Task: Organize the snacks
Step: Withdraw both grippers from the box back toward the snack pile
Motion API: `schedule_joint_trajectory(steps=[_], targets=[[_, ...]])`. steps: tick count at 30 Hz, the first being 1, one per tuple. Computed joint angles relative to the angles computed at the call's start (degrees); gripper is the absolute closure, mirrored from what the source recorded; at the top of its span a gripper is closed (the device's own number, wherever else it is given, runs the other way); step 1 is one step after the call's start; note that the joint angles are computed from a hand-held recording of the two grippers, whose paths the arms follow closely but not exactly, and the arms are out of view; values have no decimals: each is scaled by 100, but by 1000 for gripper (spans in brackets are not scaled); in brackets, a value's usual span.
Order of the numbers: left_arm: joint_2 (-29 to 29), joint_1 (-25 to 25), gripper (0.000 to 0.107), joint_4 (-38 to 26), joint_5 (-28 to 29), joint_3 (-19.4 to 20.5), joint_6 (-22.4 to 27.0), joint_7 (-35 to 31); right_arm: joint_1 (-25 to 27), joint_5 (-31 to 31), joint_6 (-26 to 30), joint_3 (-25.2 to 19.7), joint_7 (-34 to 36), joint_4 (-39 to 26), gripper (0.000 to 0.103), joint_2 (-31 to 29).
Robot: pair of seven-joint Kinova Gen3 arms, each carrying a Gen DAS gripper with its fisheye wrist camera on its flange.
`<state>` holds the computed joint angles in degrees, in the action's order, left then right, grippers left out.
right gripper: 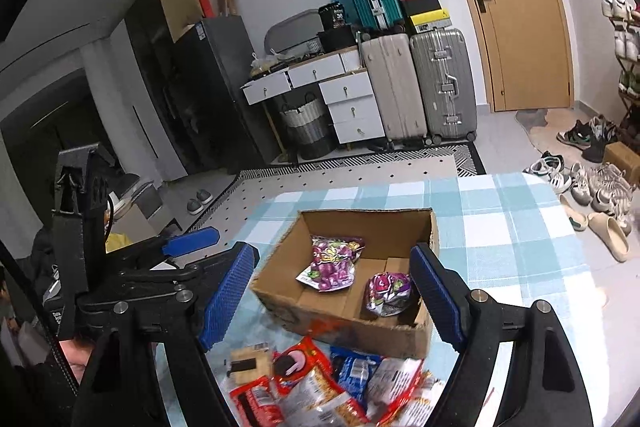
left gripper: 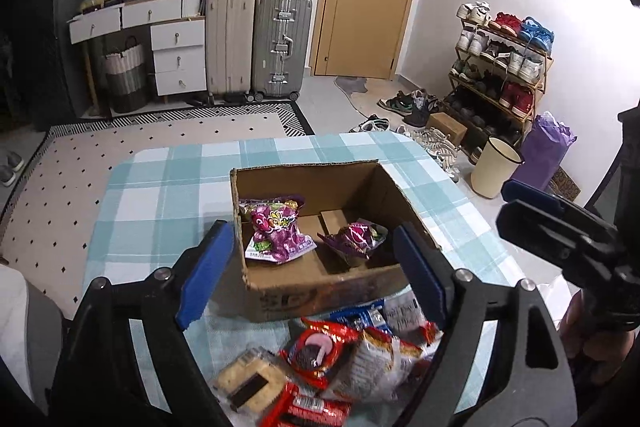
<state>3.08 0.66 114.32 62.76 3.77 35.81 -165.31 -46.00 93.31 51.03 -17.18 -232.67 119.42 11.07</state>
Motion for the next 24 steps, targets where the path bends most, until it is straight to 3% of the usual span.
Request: schedule_joint_trajectory(steps=[7, 17, 24], targets=[[-760, -70, 21, 614, 192, -382, 302, -332, -583, -404, 737, -267, 140, -21, 12, -69], [-1796, -211, 9, 1564, 215, -1172, 828, -864, -1538, -980, 1708, -475, -105, -86, 8, 171], [-2066, -392, 6, 2009, 63, -1516, 971, -1135, -2213, -1313, 2316, -520, -680, -97, 6, 485]])
